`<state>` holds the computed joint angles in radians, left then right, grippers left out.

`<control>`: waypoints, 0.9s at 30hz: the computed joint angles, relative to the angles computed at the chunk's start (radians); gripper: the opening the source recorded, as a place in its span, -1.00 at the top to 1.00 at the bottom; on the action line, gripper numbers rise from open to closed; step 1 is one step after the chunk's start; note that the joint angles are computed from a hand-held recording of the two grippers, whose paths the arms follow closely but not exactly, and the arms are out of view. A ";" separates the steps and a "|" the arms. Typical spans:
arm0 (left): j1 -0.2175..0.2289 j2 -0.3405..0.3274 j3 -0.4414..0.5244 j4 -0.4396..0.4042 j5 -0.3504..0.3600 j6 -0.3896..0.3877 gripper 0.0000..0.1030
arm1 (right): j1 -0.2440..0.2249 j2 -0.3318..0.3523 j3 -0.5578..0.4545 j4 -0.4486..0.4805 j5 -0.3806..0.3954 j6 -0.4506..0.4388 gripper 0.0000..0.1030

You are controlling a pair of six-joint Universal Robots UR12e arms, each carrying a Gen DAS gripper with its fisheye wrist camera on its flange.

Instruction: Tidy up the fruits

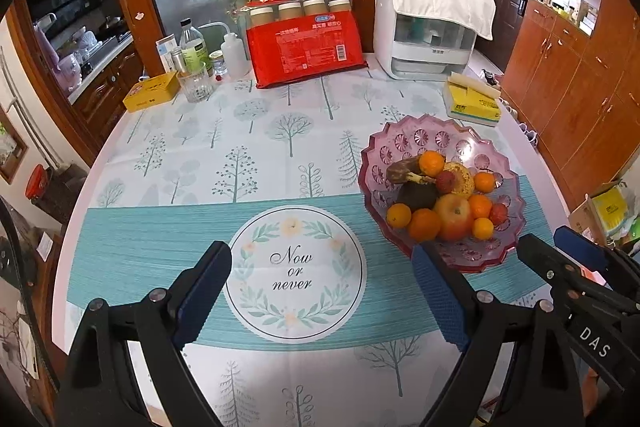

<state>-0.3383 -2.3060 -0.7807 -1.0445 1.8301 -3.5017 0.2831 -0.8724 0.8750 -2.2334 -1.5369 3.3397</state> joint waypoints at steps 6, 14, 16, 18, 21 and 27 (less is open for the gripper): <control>-0.005 0.021 -0.036 0.023 0.007 0.001 -0.76 | 0.010 -0.013 0.018 -0.019 -0.008 -0.011 -0.11; -0.006 0.031 -0.051 0.030 0.006 0.000 -0.76 | 0.019 -0.023 0.028 -0.030 -0.013 -0.028 -0.11; -0.007 0.033 -0.054 0.032 0.006 0.000 -0.76 | 0.019 -0.023 0.028 -0.028 -0.011 -0.030 -0.11; -0.006 0.031 -0.052 0.030 0.007 0.000 -0.76 | 0.020 -0.024 0.028 -0.027 -0.012 -0.031 -0.11; -0.008 0.038 -0.062 0.031 0.007 -0.006 -0.76 | 0.020 -0.024 0.028 -0.028 -0.010 -0.031 -0.11; -0.008 0.044 -0.071 0.032 0.006 -0.008 -0.76 | 0.021 -0.024 0.029 -0.029 -0.007 -0.032 -0.11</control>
<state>-0.3462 -2.2617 -0.8521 -1.0125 1.8362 -3.5096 0.3042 -0.8964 0.9036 -2.2623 -1.5438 3.3081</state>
